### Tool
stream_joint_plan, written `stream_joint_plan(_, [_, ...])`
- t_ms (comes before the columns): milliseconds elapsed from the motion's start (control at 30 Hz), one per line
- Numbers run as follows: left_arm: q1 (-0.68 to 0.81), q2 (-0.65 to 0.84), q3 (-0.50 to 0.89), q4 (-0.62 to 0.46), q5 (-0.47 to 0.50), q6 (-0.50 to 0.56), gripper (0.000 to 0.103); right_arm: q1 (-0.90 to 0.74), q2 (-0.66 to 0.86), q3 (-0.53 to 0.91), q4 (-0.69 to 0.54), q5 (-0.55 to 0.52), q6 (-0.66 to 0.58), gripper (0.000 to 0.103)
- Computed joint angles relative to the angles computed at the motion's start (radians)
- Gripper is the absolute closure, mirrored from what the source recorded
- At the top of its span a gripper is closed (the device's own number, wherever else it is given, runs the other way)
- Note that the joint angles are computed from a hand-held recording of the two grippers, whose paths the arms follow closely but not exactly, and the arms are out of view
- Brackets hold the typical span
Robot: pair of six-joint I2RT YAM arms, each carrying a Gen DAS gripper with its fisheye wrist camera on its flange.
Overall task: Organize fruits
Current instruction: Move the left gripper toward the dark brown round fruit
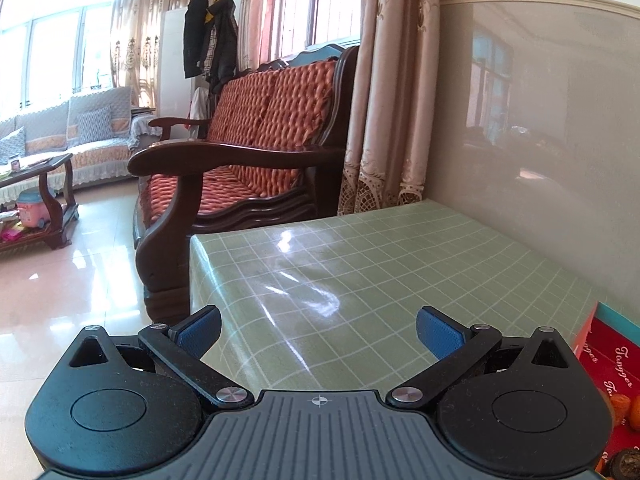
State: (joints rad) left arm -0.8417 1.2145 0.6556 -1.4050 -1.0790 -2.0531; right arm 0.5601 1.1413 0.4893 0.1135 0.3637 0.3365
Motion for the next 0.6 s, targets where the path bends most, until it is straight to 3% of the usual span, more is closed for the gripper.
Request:
stream_joint_plan(267, [-0.095,0.182,0.113,-0.008,-0.001,-0.034,0.000,-0.087,-0.118,-0.041,-0.072,0.004,-0.027,0.017])
stream_joint_plan(300, [-0.107,0.204,0.130,-0.004,-0.006,-0.029,0.000,-0.103,-0.135,-0.046,-0.083,0.004,-0.029,0.015])
stream_joint_plan(367, [-0.134,0.239,0.158,0.008,-0.021,-0.020,0.000,-0.130,-0.173,-0.064,-0.090,0.011,-0.035,0.002])
stream_joint_plan(500, [-0.189,0.296,0.213,0.095,-0.078,0.112,0.000,-0.204,-0.248,-0.085,-0.127,-0.009,-0.053,0.002])
stream_joint_plan(600, [-0.226,0.330,0.254,0.214,-0.130,0.291,0.000,-0.267,-0.291,-0.098,-0.154,-0.031,-0.059,0.002])
